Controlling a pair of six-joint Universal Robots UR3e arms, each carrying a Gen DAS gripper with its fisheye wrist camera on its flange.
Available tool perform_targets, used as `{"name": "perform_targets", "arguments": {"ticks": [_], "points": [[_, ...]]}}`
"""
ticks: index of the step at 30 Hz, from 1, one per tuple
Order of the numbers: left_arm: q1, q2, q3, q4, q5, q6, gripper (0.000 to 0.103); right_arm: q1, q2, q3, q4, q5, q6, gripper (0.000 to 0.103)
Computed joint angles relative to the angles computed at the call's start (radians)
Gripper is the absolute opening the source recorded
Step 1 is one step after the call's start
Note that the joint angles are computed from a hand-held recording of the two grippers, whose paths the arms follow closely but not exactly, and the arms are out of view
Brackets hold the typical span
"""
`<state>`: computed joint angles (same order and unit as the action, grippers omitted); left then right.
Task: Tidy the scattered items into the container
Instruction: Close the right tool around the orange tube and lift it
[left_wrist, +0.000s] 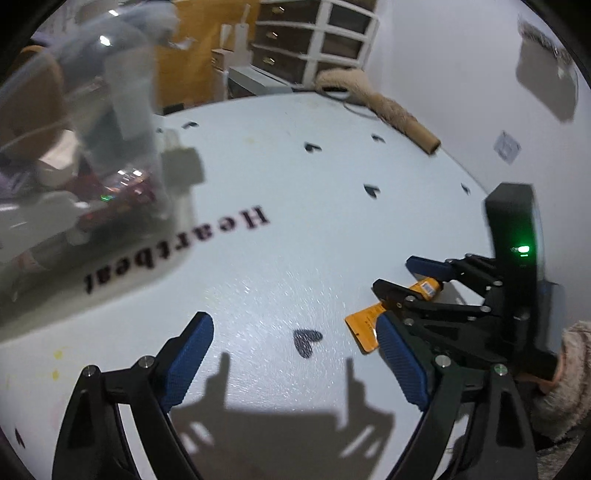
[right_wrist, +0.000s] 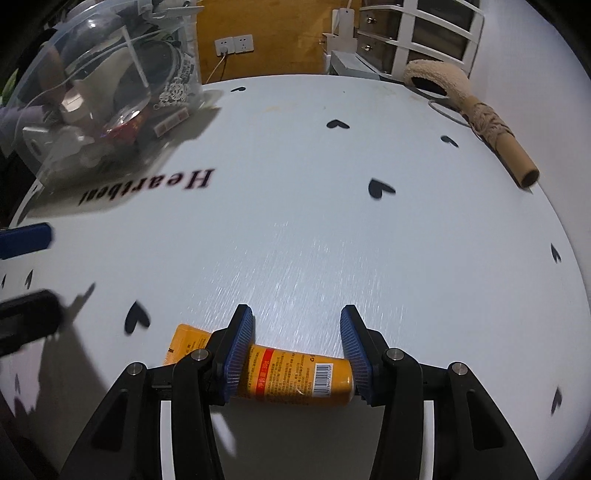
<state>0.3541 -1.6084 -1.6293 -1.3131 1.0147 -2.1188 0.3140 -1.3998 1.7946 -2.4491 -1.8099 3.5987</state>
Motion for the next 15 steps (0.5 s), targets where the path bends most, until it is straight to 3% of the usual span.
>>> {"name": "perform_targets", "arguments": {"ticks": [15], "points": [[-0.070,0.075,-0.254,0.127,0.098,0.213,0.089,0.066,-0.143,0.132,0.036,0.009,0.064,0.050]]}}
